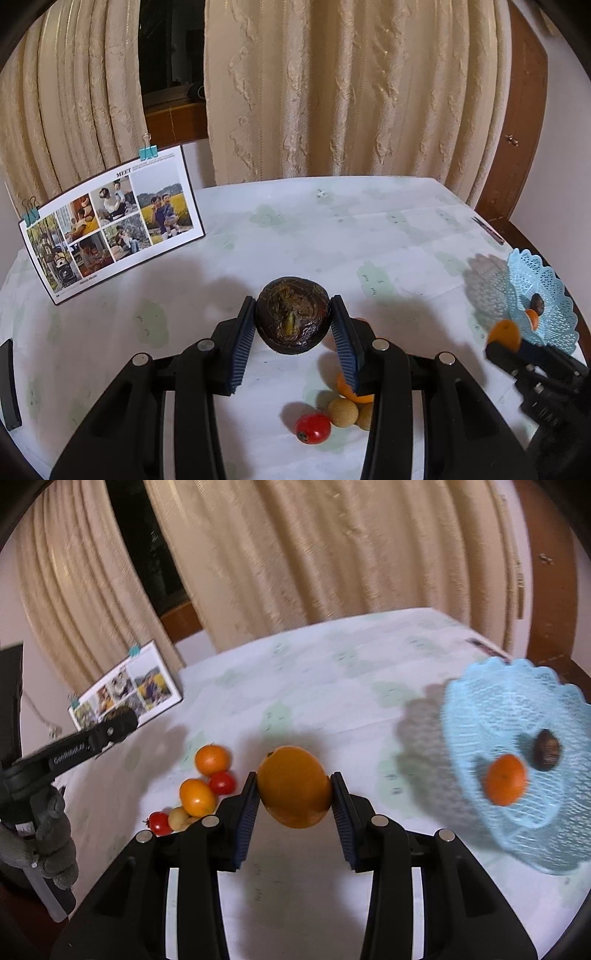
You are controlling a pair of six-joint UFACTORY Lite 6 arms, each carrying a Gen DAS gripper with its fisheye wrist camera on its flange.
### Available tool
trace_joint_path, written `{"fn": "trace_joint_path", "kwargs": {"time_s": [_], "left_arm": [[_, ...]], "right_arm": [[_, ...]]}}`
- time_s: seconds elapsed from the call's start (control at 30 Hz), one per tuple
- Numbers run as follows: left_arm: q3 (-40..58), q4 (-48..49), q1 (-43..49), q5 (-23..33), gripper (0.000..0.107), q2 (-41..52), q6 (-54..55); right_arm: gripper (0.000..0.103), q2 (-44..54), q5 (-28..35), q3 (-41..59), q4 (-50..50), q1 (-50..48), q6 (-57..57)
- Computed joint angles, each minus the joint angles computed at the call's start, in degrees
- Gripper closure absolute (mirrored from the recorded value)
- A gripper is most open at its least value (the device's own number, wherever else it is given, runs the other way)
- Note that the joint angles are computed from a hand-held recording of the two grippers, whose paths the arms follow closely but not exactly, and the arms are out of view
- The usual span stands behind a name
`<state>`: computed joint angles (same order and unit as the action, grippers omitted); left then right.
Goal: Organize fruits
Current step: 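Grasp a large orange from the pile with the right gripper, then place the orange in the blue basket with the right gripper while the left carries the dark fruit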
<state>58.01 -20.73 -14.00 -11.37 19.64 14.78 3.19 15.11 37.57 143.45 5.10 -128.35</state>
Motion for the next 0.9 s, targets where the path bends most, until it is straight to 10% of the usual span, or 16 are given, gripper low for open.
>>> {"fn": "trace_joint_path", "kwargs": {"time_s": [0.9], "left_arm": [[-3.95, -10.38, -6.16, -1.80, 0.066, -4.26, 8.70]], "right_arm": [[0.063, -12.94, 5.25, -12.27, -22.25, -35.09, 12.28]]}}
